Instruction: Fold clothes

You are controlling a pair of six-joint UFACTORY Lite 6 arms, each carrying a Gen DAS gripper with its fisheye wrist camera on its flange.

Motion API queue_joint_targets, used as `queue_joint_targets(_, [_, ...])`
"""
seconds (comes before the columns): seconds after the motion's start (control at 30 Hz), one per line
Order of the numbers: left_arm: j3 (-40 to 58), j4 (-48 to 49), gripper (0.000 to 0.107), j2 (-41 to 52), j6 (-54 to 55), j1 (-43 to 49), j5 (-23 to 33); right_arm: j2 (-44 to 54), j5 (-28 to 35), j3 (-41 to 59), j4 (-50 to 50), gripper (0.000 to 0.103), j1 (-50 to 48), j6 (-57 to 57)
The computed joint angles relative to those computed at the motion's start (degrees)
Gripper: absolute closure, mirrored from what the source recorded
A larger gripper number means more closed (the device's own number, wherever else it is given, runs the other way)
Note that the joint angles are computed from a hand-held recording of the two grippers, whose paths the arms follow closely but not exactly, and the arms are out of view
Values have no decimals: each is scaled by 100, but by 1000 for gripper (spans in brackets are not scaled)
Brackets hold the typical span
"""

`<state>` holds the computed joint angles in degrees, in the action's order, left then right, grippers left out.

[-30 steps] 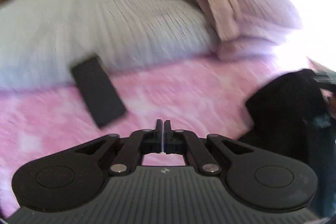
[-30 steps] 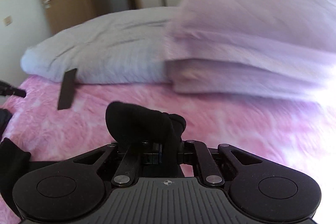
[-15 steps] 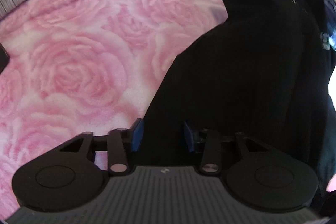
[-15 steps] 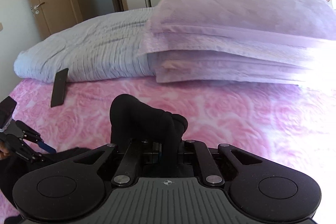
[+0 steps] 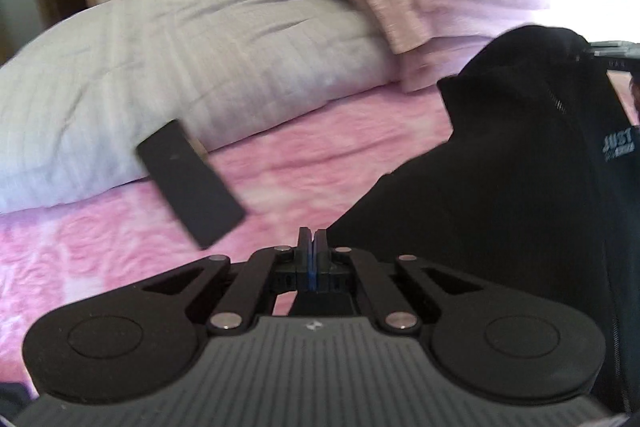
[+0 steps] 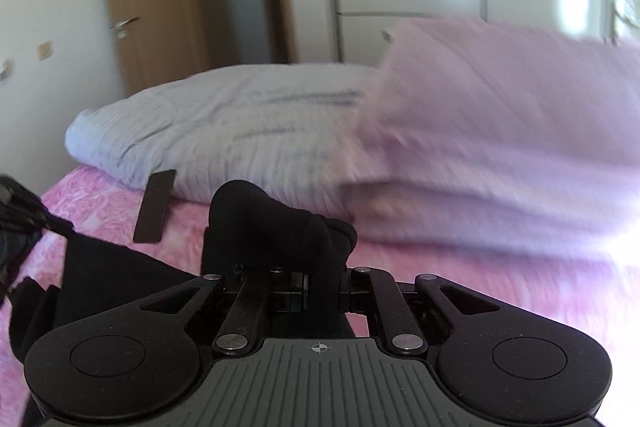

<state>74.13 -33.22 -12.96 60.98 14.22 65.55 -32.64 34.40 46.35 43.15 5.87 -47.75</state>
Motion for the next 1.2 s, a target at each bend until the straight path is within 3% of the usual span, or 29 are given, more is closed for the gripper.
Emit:
queue_joint_targets(0.1, [-582,624,107,237,-883,-546,-822,1153,-645,87,536,92,291,-667])
queue_joint_targets(0.13, [-779,1013,107,232,-1273,-798,-1109,1488,-796,76,553,84,319,-613])
queue_joint_targets(0.17, [-973,1325,107,247,-1599,-997,-1360,1755,-1005,40,414,59,373,-323])
queue_joint_targets(0.23, [-1292,1381,107,-8,-1790,-1181,-1431,1568,-1151,-338,664,53,203,-269])
queue_joint_targets(0.33, [-1733,1334,107,-431,-1991,-1422,-1384,614,-703,-1029,722,53,-497,-302])
queue_joint_targets(0.47, [-2272,1433,106,-1162,-2494,-2026,-1112,-595,768,-1667,108,52,-2762,-902])
queue_joint_targets(0.5, [-2332,1401,101,-1265,-2582,-2178,-992,-781,986,-1761,-110,51,-3362,-940])
queue_joint_targets(0.53, [-2476,1477,100,-1440,-2788,-2439,-981,-837,1184,-1813,-277,49,-3961,-1049])
queue_joint_targets(0.6, [-2737,1654,100,-1759,-3277,-3031,-972,-650,1429,-1804,-466,36,-5161,-1499])
queue_joint_targets(0.7, [-3013,2017,99,-2149,-4335,-4224,-1065,168,1786,-1684,-43,34,-6645,-2734])
queue_joint_targets(0.87, [-2948,3189,95,-2061,-6322,-6720,-1403,842,1033,-1681,99,34,-6402,-3913])
queue_joint_targets(1.03, [-2644,4287,91,-1524,-8194,-8423,-1423,942,684,-1851,-206,34,-5972,-6366])
queue_joint_targets(1.1, [-2563,4478,91,-1343,-8810,-8799,-1400,1638,916,-1403,-335,34,-6067,-6201])
queue_joint_targets(1.2, [-2286,4713,91,-993,-9484,-9264,-1245,2982,957,-584,-377,34,-6018,-4764])
